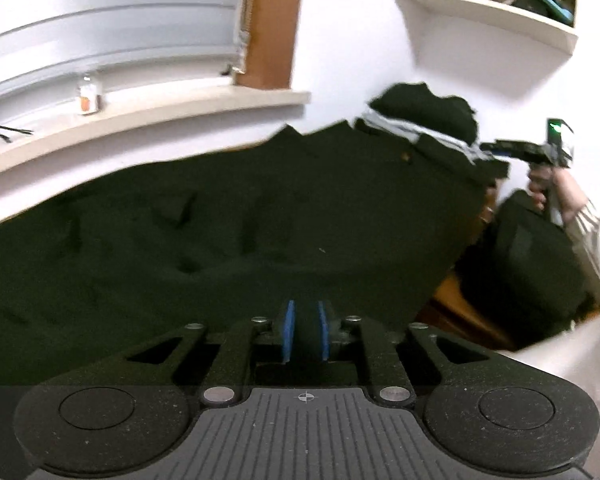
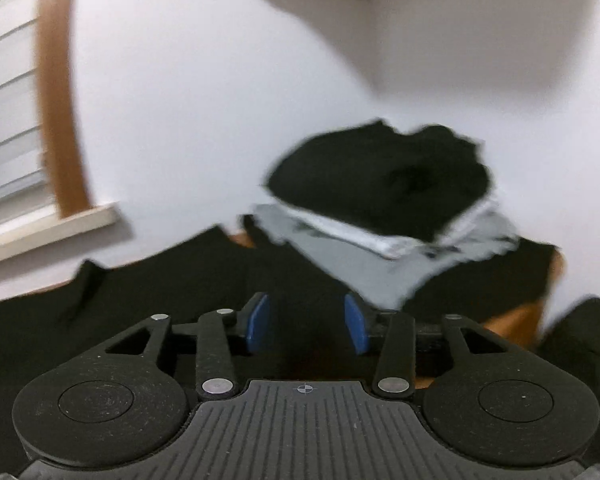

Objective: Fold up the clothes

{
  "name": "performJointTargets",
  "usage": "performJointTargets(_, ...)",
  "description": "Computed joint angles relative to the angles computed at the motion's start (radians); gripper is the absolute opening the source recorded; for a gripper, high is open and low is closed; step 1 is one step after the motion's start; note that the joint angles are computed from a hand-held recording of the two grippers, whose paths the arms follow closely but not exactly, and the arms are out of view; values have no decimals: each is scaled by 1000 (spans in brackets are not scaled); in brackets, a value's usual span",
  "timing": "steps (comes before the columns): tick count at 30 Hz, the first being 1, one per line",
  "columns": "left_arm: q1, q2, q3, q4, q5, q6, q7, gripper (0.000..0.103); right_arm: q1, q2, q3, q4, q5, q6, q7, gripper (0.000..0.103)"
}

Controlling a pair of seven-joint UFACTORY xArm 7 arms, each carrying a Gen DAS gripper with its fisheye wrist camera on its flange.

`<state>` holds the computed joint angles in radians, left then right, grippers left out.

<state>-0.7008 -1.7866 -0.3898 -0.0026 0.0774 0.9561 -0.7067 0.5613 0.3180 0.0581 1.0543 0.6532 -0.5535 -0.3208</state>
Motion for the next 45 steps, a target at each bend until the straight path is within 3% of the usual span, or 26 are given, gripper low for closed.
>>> performJointTargets(5,33,-12,15,-9,12,21,3,16,-83,24,73,8,-261,33,164,44)
performJointTargets(13,37,-39,24,-22,8,58,10,16,-107,42,81,40,-448,102,276,44)
performJointTargets(19,104,-1,70,-34,34,-8,57,17,-154,60,116,40,-612,142,346,39)
performJointTargets(21,197,90,121,-29,67,-126,107,17,-152,73,116,48,-642,160,350,39)
performJointTargets(24,361,339,210,5,104,-400,206,21,-111,102,76,66,-612,169,339,39)
performJointTargets(28,499,730,225,104,119,-691,303,30,-57,118,18,69,-564,180,312,39)
performJointTargets(30,529,883,221,157,120,-744,351,40,-40,124,-1,69,-543,186,295,39)
performJointTargets(34,629,1049,147,216,146,-777,376,41,-81,136,28,56,-566,152,298,39)
performJointTargets(35,624,1072,163,219,141,-787,388,41,-82,138,28,54,-567,143,295,39)
performJointTargets(36,606,1085,188,218,132,-793,409,38,-71,140,18,54,-558,136,284,39)
performJointTargets(37,594,1095,206,217,127,-798,431,28,-63,142,10,52,-551,129,272,39)
performJointTargets(38,580,1101,223,214,121,-805,454,10,-63,145,11,50,-551,119,264,39)
performJointTargets(40,579,1098,224,208,109,-817,473,5,-84,148,29,47,-563,110,266,39)
performJointTargets(42,634,1037,169,185,114,-859,442,4,-103,147,44,43,-576,105,273,38)
performJointTargets(45,733,904,114,133,66,-992,337,3,-83,143,29,30,-553,89,256,38)
